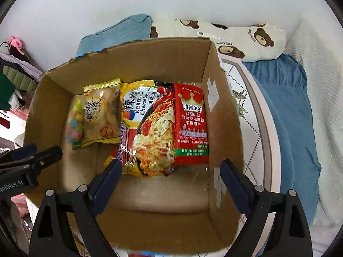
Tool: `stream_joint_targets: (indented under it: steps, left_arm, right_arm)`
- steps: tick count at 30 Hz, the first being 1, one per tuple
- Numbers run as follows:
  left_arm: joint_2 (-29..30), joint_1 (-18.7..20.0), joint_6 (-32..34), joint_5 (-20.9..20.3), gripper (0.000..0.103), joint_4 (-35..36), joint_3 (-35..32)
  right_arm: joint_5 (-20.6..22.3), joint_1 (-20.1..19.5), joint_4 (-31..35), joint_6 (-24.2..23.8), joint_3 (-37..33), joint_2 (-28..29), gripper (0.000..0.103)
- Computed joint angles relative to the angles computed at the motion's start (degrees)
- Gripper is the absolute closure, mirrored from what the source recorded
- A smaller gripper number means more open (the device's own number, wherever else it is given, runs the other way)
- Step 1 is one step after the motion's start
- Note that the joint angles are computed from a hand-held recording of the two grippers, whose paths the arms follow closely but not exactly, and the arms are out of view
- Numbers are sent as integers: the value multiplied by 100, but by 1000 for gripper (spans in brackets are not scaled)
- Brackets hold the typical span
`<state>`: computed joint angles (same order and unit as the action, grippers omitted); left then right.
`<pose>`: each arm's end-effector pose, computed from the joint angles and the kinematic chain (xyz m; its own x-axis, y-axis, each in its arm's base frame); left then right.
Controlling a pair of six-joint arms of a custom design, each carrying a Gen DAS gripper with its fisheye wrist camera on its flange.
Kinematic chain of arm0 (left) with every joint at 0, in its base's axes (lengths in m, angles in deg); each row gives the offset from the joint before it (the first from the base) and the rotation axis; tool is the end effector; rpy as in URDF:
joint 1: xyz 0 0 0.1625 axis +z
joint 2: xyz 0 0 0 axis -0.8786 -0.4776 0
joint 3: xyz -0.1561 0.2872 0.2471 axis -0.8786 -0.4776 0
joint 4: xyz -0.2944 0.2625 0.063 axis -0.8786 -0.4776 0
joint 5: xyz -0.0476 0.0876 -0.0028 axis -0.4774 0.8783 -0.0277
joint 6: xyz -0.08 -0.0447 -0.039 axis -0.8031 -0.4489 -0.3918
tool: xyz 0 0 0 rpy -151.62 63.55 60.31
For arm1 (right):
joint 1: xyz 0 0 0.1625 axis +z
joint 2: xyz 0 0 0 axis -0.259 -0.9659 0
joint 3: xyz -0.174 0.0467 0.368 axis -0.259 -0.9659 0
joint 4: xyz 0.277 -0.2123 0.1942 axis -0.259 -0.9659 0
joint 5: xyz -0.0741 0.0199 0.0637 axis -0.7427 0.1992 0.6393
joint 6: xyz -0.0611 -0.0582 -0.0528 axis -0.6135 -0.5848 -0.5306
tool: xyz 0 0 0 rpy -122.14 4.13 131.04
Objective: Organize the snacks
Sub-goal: 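Carry both packets into the box, release them, and withdraw both tools, then grasp the panda-print orange bag with left tool while right tool grasps the brown packet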
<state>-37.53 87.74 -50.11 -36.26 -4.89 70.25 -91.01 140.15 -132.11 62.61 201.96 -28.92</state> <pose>-0.3668 -0.3863 0.2863 -0.7744 0.0212 -0.6324 0.1868 0.9625 -0.1966 0.2945 -0.3084 0.3451 -0.7697 -0.0133 0.6383 -0.2599 0.9197 -0.2942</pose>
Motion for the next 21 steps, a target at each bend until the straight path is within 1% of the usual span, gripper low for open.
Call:
stream_joint_targets:
  steps: [7,14,21]
  left_arm:
    - [-254,-514,-337,91,11,187,82]
    - [-552,-1136,-826,201,11,475,165]
    - [-796,-1651,-1198,77,11,754,235]
  right_arm:
    - [-204,630,387,402,-52,-241,9]
    - [-486,1436,918,1049,-134,-521,9]
    - [-451,2104,1395,1768,-215,-752,9]
